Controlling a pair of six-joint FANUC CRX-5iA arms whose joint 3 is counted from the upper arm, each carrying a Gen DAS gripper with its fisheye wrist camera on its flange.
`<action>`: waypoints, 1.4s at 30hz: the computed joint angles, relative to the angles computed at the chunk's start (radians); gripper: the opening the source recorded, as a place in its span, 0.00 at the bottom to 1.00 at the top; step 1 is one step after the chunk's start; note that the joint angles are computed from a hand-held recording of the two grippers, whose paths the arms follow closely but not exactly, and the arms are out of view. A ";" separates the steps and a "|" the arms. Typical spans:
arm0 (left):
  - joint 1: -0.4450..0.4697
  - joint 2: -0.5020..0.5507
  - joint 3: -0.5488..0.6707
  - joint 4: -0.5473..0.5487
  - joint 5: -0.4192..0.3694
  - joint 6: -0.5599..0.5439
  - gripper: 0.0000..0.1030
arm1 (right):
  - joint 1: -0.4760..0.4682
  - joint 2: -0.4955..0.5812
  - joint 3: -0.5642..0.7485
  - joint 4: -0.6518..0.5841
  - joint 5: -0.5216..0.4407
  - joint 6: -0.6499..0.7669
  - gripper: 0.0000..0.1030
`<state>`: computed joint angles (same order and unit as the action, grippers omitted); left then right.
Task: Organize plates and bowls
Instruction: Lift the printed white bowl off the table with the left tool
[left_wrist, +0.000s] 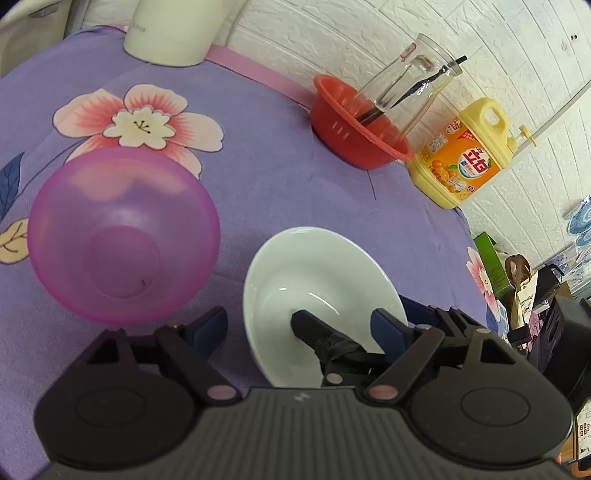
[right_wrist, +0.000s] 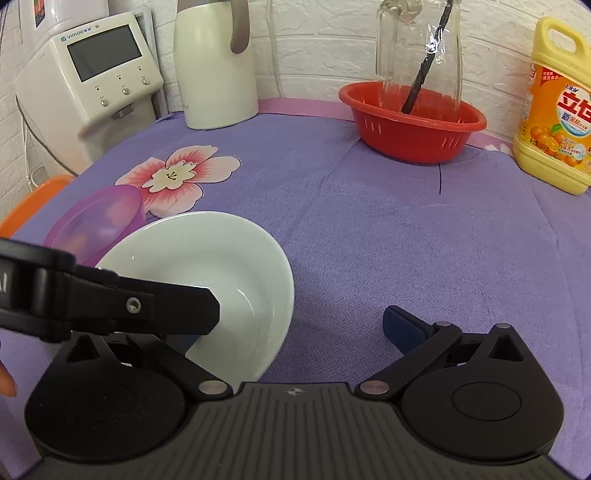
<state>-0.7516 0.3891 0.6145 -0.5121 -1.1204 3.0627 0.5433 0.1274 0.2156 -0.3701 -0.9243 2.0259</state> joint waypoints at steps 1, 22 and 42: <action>-0.001 0.002 0.003 -0.002 -0.004 0.002 0.84 | -0.006 -0.007 -0.011 -0.019 0.016 0.018 1.00; 0.000 -0.018 -0.028 0.003 0.015 0.051 0.86 | -0.012 0.003 0.017 0.001 -0.045 0.001 1.00; 0.007 -0.027 -0.047 0.020 0.048 0.066 0.84 | -0.015 -0.014 0.023 -0.041 -0.094 0.041 1.00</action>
